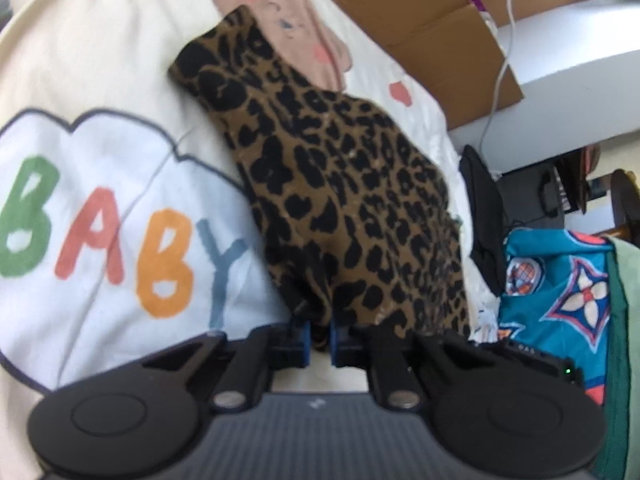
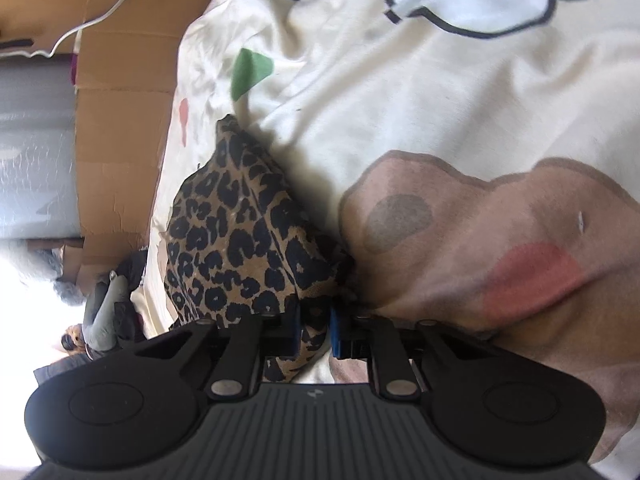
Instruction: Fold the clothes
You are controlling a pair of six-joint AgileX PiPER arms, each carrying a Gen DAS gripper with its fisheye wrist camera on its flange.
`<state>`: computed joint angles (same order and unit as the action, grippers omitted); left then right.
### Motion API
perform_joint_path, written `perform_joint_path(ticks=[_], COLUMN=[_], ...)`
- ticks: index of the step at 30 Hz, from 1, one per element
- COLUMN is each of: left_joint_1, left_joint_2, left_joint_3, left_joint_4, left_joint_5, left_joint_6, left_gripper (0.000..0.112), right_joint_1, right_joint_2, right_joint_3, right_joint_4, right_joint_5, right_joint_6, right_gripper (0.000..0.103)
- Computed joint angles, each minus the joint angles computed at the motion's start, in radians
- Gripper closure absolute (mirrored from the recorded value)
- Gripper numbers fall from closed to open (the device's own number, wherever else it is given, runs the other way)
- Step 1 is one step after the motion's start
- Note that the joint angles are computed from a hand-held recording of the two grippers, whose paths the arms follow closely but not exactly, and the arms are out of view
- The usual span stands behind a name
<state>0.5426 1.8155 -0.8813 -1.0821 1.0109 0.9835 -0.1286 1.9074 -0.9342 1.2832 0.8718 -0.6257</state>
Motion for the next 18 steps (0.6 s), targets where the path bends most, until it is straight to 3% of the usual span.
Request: perform_joint_path(ticks=[10, 18], left_joint_1=[0.041, 0.137], left_joint_2=[-0.070, -0.134], left_joint_3=[-0.030, -0.029], left_joint_4=[0.073, 0.191], left_joint_5=[0.070, 0.132], left_joint_6=[-0.068, -0.094], left_gripper=[0.107, 0.112], right_joint_1=[0.010, 0.028], right_joint_2=[-0.065, -0.126], right_joint_3=[-0.020, -0.057], right_joint_4=[-0.074, -0.243], right_joint_5=[0.029, 0.092], right_joint_6=[0.041, 0.082], right_gripper=[0.096, 0.098])
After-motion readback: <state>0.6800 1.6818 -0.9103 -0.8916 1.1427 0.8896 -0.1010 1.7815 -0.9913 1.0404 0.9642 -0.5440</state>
